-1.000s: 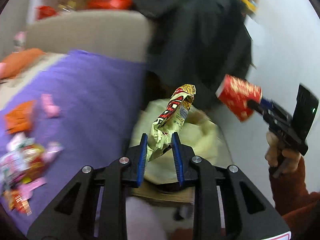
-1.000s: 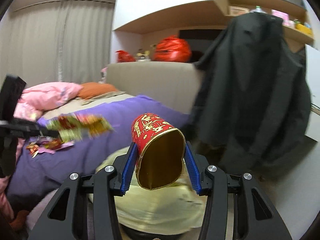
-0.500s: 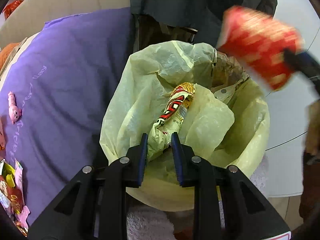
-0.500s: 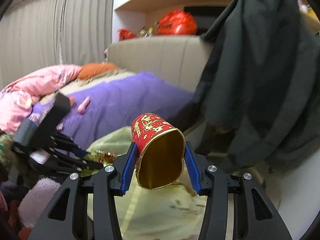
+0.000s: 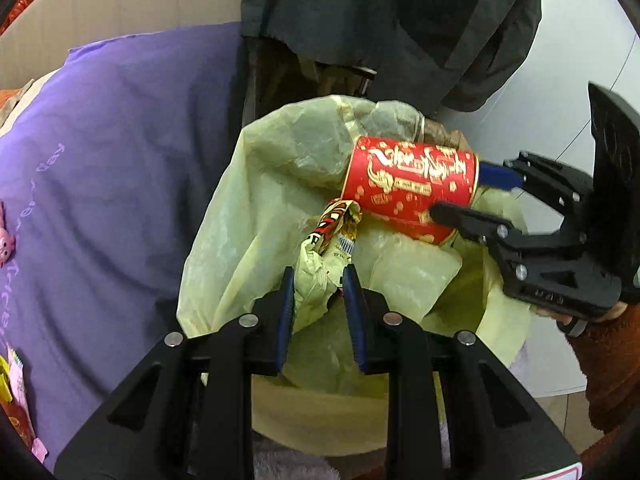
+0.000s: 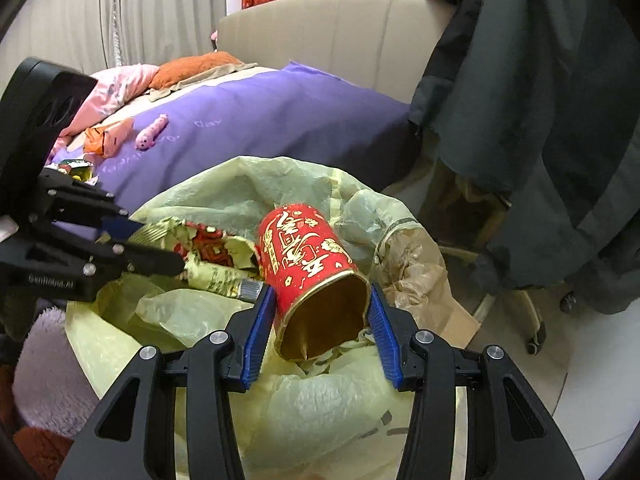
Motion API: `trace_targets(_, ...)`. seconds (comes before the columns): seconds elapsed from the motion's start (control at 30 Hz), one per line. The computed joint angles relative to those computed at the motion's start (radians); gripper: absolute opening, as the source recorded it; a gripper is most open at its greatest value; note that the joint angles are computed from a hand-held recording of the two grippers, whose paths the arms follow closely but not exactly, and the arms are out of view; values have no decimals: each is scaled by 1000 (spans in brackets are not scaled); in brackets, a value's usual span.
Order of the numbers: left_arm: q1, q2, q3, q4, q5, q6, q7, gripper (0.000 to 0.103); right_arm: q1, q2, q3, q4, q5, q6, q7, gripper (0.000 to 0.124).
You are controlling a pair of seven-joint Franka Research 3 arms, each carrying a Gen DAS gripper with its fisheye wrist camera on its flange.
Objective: Collect trash
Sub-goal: 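Drop the wrapper and red cup into the yellow trash bag with both grippers, then grasp the orange plastic bag with the left gripper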
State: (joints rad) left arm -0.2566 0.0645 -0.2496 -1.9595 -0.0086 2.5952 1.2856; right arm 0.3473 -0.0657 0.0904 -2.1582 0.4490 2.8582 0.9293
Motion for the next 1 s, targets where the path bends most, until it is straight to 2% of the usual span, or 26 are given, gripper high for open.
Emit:
trace_targets(0.1,3,-1,-4,-3,-34,26,20,23,9,5,-4,-6,63,16,-50,49)
trace_targets(0.23,9,-25,-1,-35,-85,75,40,51,13,-5,-4,-11,96,5,-74,57)
trace_targets(0.37,9,-99,12,-108,-76,141,-16,63,8,-33,0,-36,67,43,-11,61)
trace_targets(0.43,13,-142,18,-151,-23,177,-91,64,22,-54,-12,-44,120,48,-39,62)
trace_targets(0.53,48,-232,9,-231,143,217,-276,64,55,-93,-28,-59,208,71,-100,62)
trace_targets(0.63,72,-309,7,-296,237,234,-374,64,99,-128,-43,-71,292,91,-183,62)
trace_targets(0.77,118,-461,4,-423,328,231,-481,64,111,-163,-13,-76,250,79,-160,62)
trace_targets(0.9,141,-621,36,-536,356,178,-499,64,152,-180,7,-74,225,101,-158,62)
trace_targets(1.0,169,-749,63,-622,361,135,-513,64,151,-165,56,-61,137,132,-75,62)
